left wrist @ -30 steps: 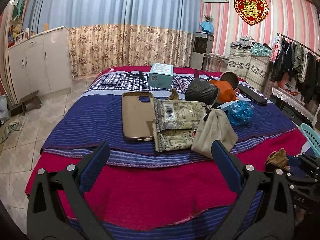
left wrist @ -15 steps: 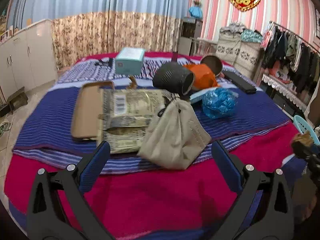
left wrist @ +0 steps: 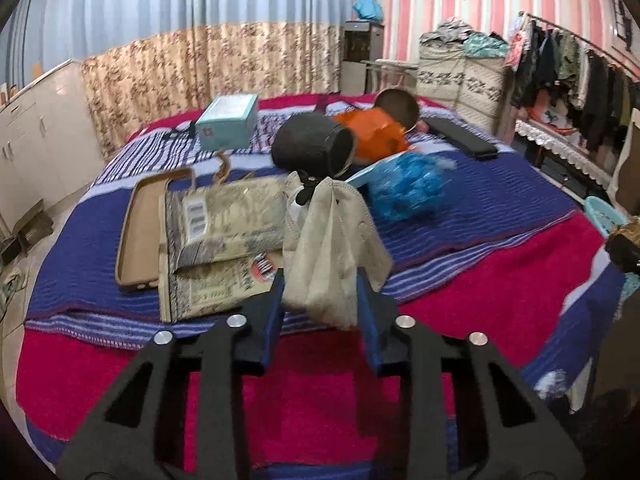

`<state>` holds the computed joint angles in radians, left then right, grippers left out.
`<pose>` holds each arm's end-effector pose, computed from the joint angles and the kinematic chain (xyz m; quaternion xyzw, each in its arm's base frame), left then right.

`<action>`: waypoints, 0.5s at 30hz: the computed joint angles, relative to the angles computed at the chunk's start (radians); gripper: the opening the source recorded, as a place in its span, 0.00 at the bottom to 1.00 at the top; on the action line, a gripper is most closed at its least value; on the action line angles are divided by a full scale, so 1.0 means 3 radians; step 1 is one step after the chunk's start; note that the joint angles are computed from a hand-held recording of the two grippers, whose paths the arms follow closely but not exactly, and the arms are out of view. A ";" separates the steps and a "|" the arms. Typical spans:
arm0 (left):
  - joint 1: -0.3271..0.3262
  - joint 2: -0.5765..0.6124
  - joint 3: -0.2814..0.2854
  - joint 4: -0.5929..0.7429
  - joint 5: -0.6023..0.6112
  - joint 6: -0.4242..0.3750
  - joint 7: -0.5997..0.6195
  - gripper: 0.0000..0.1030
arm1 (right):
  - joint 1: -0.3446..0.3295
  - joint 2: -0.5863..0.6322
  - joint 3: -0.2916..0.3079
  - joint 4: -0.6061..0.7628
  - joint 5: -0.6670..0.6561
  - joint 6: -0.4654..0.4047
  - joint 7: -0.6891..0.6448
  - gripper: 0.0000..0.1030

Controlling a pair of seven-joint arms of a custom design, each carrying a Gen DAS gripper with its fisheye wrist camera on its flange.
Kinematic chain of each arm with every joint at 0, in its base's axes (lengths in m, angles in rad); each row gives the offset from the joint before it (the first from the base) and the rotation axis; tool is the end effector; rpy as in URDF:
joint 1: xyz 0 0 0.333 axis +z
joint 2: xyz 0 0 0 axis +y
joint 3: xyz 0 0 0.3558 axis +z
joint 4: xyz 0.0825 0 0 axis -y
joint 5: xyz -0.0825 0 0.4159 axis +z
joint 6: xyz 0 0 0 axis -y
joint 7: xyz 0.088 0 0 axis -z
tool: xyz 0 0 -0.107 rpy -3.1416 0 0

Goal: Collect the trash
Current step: 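Grasp the beige pouch with the left gripper while the right gripper carries the brown cloth to the basket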

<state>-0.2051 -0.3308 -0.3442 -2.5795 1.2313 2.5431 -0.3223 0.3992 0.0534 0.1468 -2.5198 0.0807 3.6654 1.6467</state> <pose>0.3774 -0.2452 0.4065 -0.7365 0.5132 -0.2597 0.3562 0.4586 0.2656 0.4066 -0.7054 0.4826 -0.2334 0.4636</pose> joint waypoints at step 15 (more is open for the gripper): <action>-0.0150 0.0752 0.0035 0.1111 0.1055 0.0239 -0.0147 0.30 | -0.0161 -0.0157 -0.0167 -0.0029 0.0847 0.0213 -0.0395 0.42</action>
